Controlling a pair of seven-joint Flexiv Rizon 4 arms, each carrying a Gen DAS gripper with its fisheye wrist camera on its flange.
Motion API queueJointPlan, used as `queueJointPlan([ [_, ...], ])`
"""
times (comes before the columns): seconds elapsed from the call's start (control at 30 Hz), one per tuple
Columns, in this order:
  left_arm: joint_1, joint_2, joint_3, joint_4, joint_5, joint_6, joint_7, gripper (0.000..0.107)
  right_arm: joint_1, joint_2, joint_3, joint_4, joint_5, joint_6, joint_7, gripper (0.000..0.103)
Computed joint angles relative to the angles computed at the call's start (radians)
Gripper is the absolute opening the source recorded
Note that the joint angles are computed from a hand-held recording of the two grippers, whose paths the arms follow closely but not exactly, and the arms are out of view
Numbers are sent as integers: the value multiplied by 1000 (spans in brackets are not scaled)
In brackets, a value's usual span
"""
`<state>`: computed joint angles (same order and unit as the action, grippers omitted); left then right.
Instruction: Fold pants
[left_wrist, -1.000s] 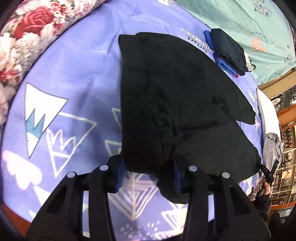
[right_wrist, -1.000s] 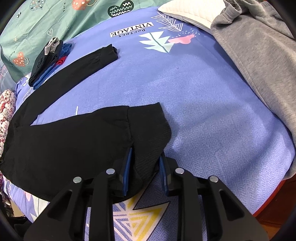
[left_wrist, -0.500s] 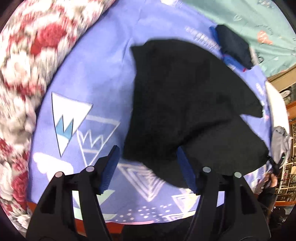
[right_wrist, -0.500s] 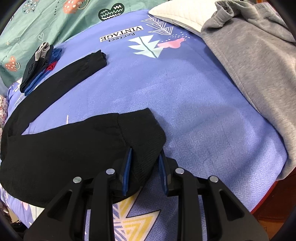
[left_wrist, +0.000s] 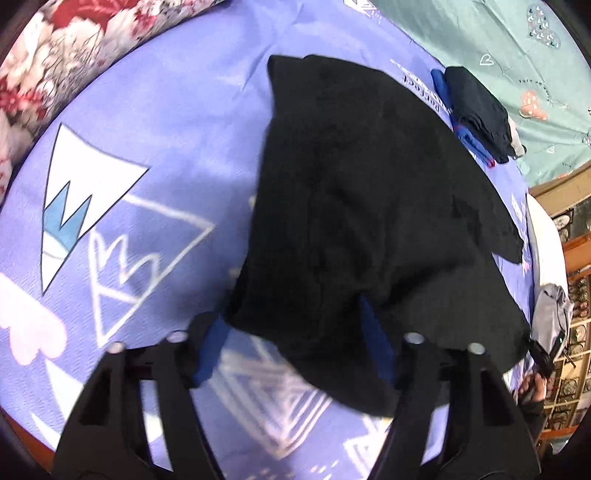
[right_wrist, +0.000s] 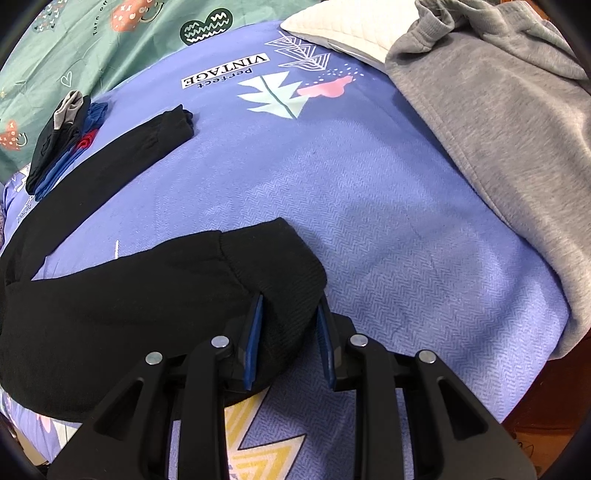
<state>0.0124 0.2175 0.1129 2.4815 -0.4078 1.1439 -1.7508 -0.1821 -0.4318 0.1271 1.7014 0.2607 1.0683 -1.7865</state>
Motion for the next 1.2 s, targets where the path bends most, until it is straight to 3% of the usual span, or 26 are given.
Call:
queueJointPlan([
  [0.17,0,26,5,-2,-11,-5,-31,17,-19,3,13,-9,34,-21,-26,27],
  [0.37,47,84,-9,-4,106,-44,-128,11,-22,-4,15,-22,61,-27,-42,28],
  [0.6,110,215,15,-41,229,-214,-177,10,-32,45,17,-4,93,-7,-65,28],
  [0.67,139,220,-3,-66,287,-263,-197,10,12,64,-32,39,25,79,-9,12],
  [0.77,149,158,1,-79,308,-337,-180,12,-15,46,-34,0,24,28,21,10],
  [0.83,161,118,-15,-90,357,-377,-195,19,-26,46,-24,0,23,3,12,15],
  [0.87,169,118,-18,-96,389,-385,-209,26,-42,54,3,-1,48,-19,-34,16],
  [0.93,175,140,-2,-103,398,-401,-221,29,-58,79,42,3,101,-46,-126,21],
  [1.03,209,203,-6,-133,473,-445,-277,36,3,127,20,68,66,30,-164,66],
  [1.1,195,235,1,-135,461,-424,-270,40,40,129,-13,93,17,80,-119,84],
  [1.17,155,237,-12,-130,430,-373,-241,44,47,107,-32,78,-5,64,-77,84],
  [1.2,111,220,-19,-121,391,-315,-198,55,49,101,-36,80,-15,58,-60,84],
])
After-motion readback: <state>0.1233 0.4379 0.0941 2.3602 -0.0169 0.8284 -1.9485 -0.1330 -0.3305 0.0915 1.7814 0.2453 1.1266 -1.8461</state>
